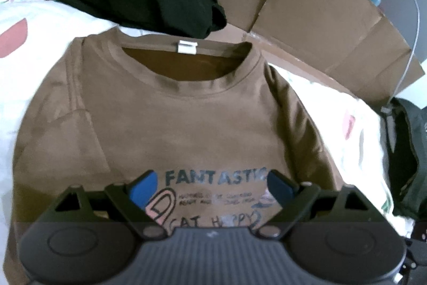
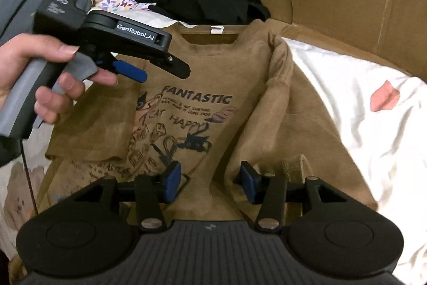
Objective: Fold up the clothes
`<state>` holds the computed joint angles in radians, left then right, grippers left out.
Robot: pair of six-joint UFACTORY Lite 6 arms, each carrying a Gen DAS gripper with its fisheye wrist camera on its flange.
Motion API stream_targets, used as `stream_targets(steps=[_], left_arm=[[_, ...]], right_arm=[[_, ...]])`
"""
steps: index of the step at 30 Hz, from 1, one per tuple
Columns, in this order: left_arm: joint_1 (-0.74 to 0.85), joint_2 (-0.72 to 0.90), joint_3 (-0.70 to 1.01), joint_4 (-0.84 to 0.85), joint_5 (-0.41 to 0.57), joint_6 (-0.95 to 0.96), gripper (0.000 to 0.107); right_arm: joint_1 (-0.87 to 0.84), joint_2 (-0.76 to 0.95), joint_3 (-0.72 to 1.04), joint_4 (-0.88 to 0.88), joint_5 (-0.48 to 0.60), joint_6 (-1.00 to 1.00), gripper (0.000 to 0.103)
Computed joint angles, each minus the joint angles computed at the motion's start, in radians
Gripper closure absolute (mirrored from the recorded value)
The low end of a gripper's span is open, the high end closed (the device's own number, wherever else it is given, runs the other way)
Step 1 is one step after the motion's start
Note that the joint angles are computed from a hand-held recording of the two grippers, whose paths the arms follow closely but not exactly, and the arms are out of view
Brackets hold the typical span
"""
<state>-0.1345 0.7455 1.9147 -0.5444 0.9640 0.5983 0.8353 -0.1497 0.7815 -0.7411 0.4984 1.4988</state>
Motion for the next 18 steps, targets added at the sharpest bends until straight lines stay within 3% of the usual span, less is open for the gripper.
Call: stream_targets(steps=[9, 18], left_arm=[[-0.043, -0.008, -0.014, -0.067, 0.038, 0.024, 0.015], [-0.084, -0.043, -0.075, -0.072, 0.025, 0.028, 0.015]], right_arm=[[-0.054, -0.259, -0.171, 0.069, 0.124, -0.128, 0.05], [-0.223, -0.352, -0.311, 0.128, -0.09, -0.249, 0.05]])
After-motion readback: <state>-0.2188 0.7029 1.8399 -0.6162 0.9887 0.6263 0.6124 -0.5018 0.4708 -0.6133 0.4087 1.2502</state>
